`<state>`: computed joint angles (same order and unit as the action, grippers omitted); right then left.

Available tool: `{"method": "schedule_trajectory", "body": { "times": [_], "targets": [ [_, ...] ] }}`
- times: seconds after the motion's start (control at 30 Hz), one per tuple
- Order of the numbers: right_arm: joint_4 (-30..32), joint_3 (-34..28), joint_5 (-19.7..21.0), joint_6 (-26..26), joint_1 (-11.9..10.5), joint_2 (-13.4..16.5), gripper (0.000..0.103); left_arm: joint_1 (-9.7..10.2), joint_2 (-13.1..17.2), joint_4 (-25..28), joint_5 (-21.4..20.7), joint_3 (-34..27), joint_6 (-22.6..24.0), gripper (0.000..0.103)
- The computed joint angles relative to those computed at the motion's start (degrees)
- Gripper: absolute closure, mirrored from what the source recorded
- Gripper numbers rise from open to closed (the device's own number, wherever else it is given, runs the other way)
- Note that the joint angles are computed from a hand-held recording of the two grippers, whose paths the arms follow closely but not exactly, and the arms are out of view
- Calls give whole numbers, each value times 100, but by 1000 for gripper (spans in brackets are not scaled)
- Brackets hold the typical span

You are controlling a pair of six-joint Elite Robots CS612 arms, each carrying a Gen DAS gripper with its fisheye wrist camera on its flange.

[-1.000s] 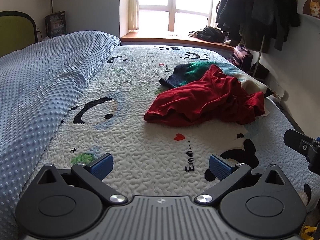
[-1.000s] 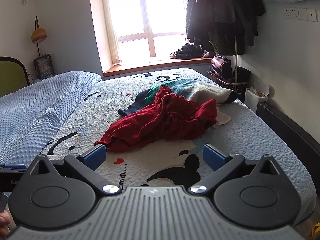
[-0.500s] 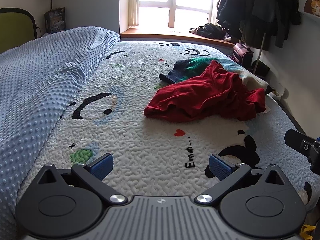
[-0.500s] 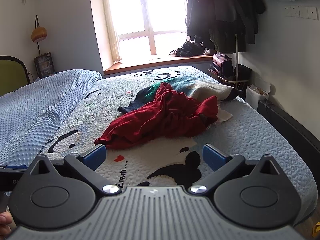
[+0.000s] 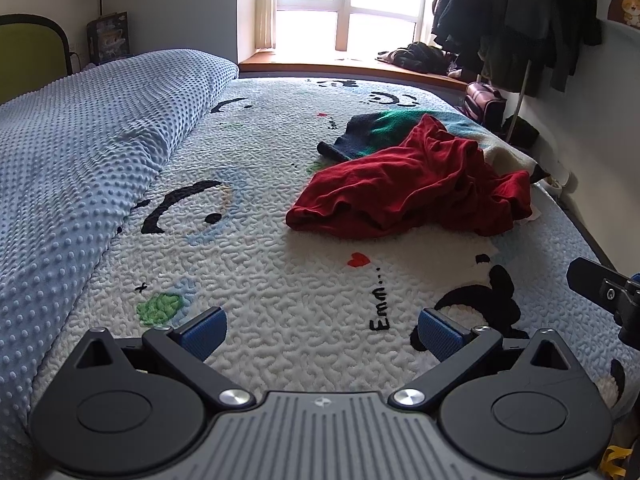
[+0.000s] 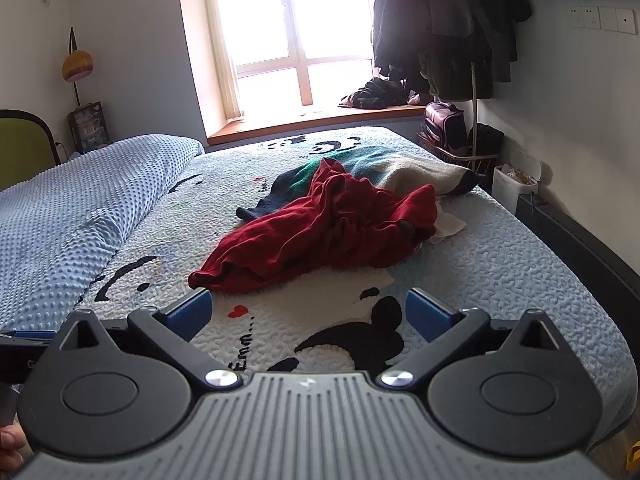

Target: Fold clothes

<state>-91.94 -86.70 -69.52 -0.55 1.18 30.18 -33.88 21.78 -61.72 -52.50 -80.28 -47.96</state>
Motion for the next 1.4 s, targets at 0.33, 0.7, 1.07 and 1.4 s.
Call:
{"method": "schedule_trajectory", "body": {
  "times": [0.33,0.7,1.07,1.4],
  "targets": [
    [38,22,-3,-2,3,-6,0,12,18,2,-49,2,-5,0],
    [72,56,-72,-26,17,-9,0,29,39,-18,-108,16,20,0],
    [-914,1035,-348,106,87,-251,3,243,171,-1548,137,562,1340,8],
    [-1505,3252,282,259,111,-1089,62,735,64,-3583,-401,2014,3087,69]
  ]
}}
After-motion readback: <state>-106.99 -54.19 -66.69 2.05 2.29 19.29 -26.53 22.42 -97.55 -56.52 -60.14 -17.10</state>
